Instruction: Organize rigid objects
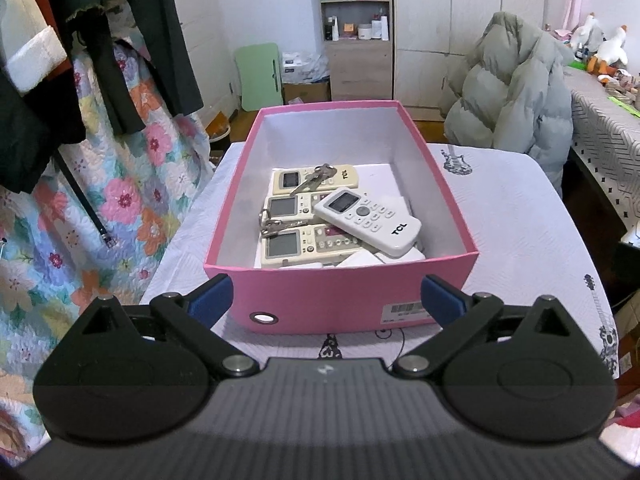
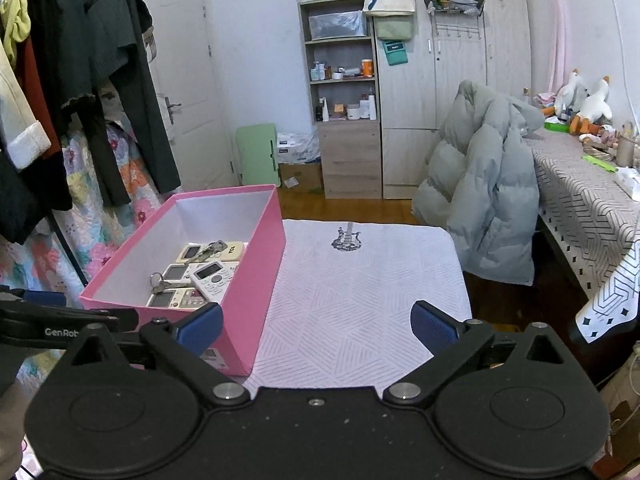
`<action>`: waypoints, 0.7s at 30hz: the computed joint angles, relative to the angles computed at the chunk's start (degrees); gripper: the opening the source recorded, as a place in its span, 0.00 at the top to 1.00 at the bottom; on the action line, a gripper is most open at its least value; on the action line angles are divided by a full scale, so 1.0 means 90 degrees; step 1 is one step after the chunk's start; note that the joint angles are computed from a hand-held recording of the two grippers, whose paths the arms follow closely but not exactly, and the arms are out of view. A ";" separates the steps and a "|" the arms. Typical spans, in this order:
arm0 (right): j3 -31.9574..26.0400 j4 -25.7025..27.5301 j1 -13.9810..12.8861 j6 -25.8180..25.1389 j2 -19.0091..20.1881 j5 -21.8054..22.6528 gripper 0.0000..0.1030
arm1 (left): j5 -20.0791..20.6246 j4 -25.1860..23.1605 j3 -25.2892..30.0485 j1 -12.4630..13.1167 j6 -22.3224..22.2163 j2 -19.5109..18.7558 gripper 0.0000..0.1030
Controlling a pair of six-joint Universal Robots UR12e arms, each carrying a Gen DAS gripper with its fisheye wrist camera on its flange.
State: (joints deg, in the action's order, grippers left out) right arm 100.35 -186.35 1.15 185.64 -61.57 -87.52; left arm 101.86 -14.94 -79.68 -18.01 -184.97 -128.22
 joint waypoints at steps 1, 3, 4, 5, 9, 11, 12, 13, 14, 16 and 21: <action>-0.0001 -0.0002 0.0004 0.0005 0.0001 -0.0012 0.01 | 0.0008 0.0018 -0.0009 -0.0010 0.0027 0.0003 0.01; 0.0006 0.0009 0.0007 0.0008 -0.0008 -0.0039 0.01 | 0.0002 0.0040 -0.0025 -0.0024 0.0063 0.0010 0.01; 0.0018 0.0003 0.0004 0.0005 -0.0016 -0.0038 0.01 | -0.0001 0.0055 -0.0036 -0.0030 0.0059 0.0014 0.01; 0.0033 -0.0013 0.0001 0.0012 -0.0024 -0.0034 0.01 | -0.0004 0.0062 -0.0040 -0.0031 0.0047 0.0015 0.01; 0.0035 0.0086 -0.0050 0.0180 -0.0042 0.0119 0.01 | 0.0091 0.0141 -0.0039 -0.0061 -0.0024 -0.0024 0.01; 0.0008 0.0157 -0.0046 0.0253 -0.0030 0.0067 0.01 | 0.0125 0.0185 -0.0028 -0.0077 -0.0026 -0.0053 0.01; -0.0008 0.0181 -0.0027 0.0233 -0.0018 -0.0006 0.01 | 0.0104 0.0181 -0.0032 -0.0074 -0.0028 -0.0050 0.01; -0.0022 0.0198 -0.0011 0.0201 -0.0007 -0.0075 0.01 | 0.0081 0.0192 -0.0030 -0.0074 -0.0036 -0.0056 0.01; -0.0029 0.0205 0.0003 0.0174 0.0001 -0.0124 0.01 | 0.0070 0.0214 -0.0033 -0.0074 -0.0045 -0.0059 0.01; -0.0038 0.0198 0.0006 0.0158 0.0021 -0.0131 0.01 | 0.0092 0.0277 -0.0038 -0.0083 -0.0080 -0.0072 0.01; -0.0060 0.0329 0.0009 0.0154 0.0044 -0.0141 0.01 | 0.0132 0.0324 -0.0044 -0.0088 -0.0105 -0.0081 0.01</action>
